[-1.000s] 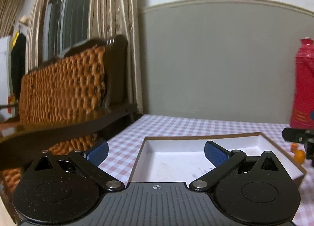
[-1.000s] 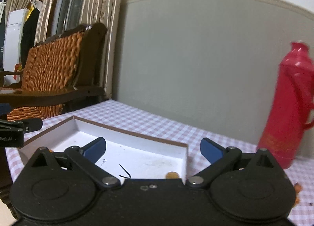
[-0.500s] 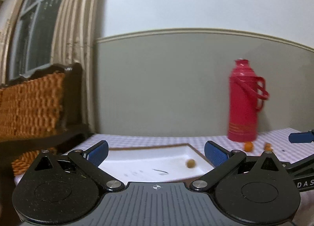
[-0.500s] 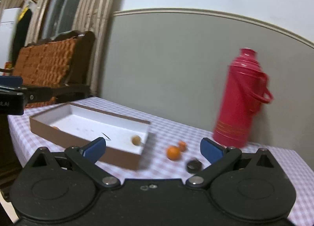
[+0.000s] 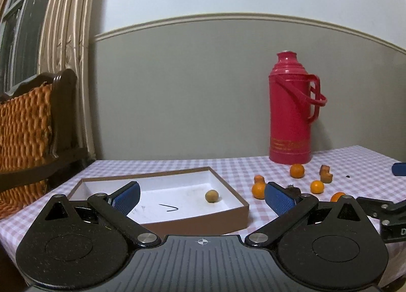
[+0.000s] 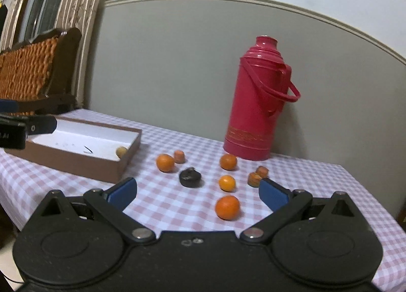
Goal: Organize fruits
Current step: 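Move both tools back toward the remaining fruits, then grasp the dark mangosteen with the left tool while the right tool grasps a mandarin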
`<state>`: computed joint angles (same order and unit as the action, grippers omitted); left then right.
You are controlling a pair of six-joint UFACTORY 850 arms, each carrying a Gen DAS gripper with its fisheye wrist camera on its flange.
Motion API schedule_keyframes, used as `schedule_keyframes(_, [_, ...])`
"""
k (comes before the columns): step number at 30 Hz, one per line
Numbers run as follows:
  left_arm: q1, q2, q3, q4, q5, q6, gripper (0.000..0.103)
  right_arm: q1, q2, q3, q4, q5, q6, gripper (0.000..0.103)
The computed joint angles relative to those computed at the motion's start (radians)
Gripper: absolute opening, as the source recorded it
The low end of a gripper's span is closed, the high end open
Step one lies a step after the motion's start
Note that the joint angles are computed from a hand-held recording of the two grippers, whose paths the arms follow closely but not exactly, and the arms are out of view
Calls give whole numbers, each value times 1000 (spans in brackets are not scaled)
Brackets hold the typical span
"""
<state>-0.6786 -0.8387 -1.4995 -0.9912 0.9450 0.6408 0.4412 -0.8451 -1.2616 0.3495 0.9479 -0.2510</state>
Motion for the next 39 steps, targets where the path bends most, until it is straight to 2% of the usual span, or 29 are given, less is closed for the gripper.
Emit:
schedule_keyframes(13, [-12,-82,-129,-19,-62,132,103,-35,-10,-10,12,-46,-4,94])
schedule_keyframes(28, [-5,-98,-161,-54,-101,144,103,-38,-26,-42,6,-80,-5,93])
schedule_keyframes(39, [3,-137,-217,-14,-133,141,102,-49,-70,-117,13,-145,-50,87])
